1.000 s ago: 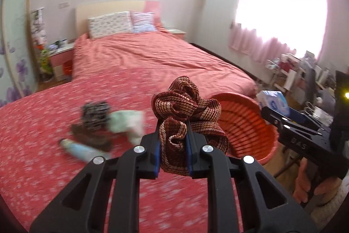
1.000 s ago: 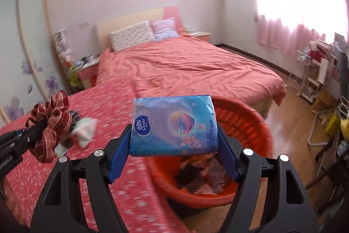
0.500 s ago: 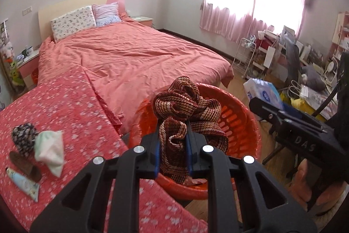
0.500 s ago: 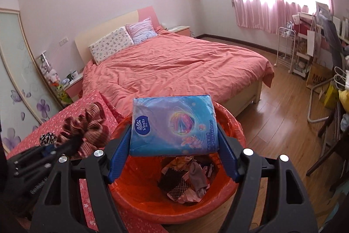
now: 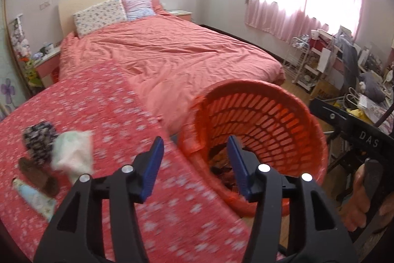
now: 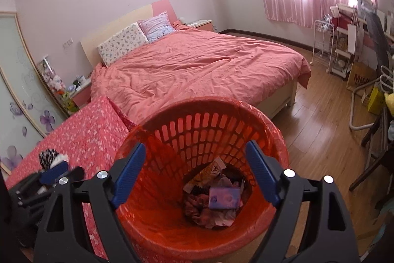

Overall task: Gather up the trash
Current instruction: 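Grasp the lotion tube with the left tool while the right tool moves to the mint sock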

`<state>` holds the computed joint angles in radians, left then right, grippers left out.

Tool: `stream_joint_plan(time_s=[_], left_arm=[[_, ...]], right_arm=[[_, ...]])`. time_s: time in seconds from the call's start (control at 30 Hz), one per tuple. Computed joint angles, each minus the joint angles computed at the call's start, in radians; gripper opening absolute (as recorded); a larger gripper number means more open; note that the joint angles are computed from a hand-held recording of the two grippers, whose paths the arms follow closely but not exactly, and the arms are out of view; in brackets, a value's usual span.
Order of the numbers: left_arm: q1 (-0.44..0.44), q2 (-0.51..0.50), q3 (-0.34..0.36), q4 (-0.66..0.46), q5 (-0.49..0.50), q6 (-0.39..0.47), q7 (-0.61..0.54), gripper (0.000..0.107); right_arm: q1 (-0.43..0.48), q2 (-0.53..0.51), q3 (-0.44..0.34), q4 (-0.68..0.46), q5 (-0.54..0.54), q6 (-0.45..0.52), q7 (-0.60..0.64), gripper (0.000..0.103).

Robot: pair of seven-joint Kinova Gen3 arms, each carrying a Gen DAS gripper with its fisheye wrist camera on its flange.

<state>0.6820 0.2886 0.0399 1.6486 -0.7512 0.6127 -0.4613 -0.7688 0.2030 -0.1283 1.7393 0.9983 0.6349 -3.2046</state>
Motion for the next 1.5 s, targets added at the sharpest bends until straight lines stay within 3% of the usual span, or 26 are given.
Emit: stream_joint_plan(time_s=[0.17, 0.5, 0.7, 0.87, 0.93, 1.07, 1.23, 1.37, 1.5], left_arm=[[0.023, -0.103, -0.011, 0.140, -0.102, 0.087, 0.138, 0.065], [-0.143, -0.256, 0.010, 0.338, -0.120, 0.236, 0.337, 0.069], [-0.292, -0.288, 0.007, 0.361, -0.017, 0.149, 0.313, 0.069], [-0.380, -0.245, 0.050, 0.330, 0.025, 0.130, 0.256, 0.065], [-0.390, -0.250, 0.056, 0.347, 0.008, 0.101, 0.269, 0.059], [-0.419, -0.290, 0.075, 0.385, 0.019, 0.082, 0.190, 0.039], [-0.482, -0.341, 0.072, 0.422, 0.101, 0.044, 0.081, 0.039], [-0.522, -0.330, 0.087, 0.416, 0.126, 0.022, 0.080, 0.041], [-0.524, -0.310, 0.093, 0.417, 0.108, -0.007, 0.091, 0.034]], right_arm=[[-0.063, 0.014, -0.034, -0.032, 0.018, 0.085, 0.040, 0.082], [-0.186, 0.103, -0.051, -0.141, -0.009, 0.149, 0.169, 0.082], [-0.250, 0.161, -0.016, -0.216, -0.060, 0.155, 0.235, 0.082], [-0.296, 0.200, 0.009, -0.275, -0.086, 0.175, 0.284, 0.082], [-0.307, 0.213, 0.017, -0.291, -0.097, 0.176, 0.302, 0.082], [-0.322, 0.232, 0.031, -0.314, -0.123, 0.175, 0.336, 0.082], [-0.335, 0.247, 0.045, -0.331, -0.154, 0.163, 0.368, 0.082], [-0.344, 0.260, 0.053, -0.358, -0.177, 0.163, 0.403, 0.082], [-0.334, 0.272, 0.051, -0.389, -0.215, 0.150, 0.449, 0.082]])
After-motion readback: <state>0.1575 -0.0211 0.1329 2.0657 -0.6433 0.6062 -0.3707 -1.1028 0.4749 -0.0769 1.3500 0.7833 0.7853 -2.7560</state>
